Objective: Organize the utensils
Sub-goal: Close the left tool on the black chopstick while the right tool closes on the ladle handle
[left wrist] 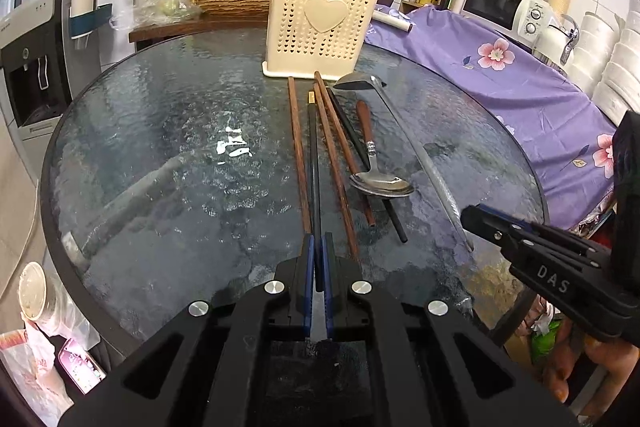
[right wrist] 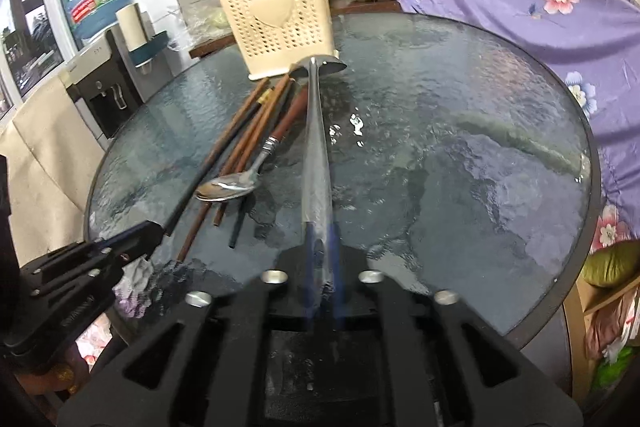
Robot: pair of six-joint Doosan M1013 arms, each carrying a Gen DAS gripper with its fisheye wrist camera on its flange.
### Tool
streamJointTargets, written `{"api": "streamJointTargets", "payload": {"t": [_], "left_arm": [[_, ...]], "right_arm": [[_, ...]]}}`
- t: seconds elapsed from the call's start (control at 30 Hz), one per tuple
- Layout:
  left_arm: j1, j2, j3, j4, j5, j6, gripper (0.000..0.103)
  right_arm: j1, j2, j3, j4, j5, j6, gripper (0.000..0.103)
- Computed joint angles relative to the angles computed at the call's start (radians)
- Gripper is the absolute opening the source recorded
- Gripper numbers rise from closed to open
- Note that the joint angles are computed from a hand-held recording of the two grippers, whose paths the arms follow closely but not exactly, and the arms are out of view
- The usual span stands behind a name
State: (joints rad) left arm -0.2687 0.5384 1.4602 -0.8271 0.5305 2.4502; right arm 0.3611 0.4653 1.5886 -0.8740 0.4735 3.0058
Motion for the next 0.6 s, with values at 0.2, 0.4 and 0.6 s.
{"api": "streamJointTargets", "payload": {"t": [0.2,0.4,0.6], "left_arm": [[0.002,0.001,-0.001,-0.004,0.004,-0.003,0.004],[0.003,0.001,0.001,-0.007,0.005,0.002,0.004],[0.001,0.003,0.0,-0.002,0.011,-0.007,0.004]], "right_arm": [[-0.001,0.02,-0.037,0.044,0.05,-0.085,0.045],[-0.002,0.044,-0.07,0.105,0.085,-0.198,0.037],[-0.008,0.051,-0.078,0.109,0.08,-0.204,0.019]]}}
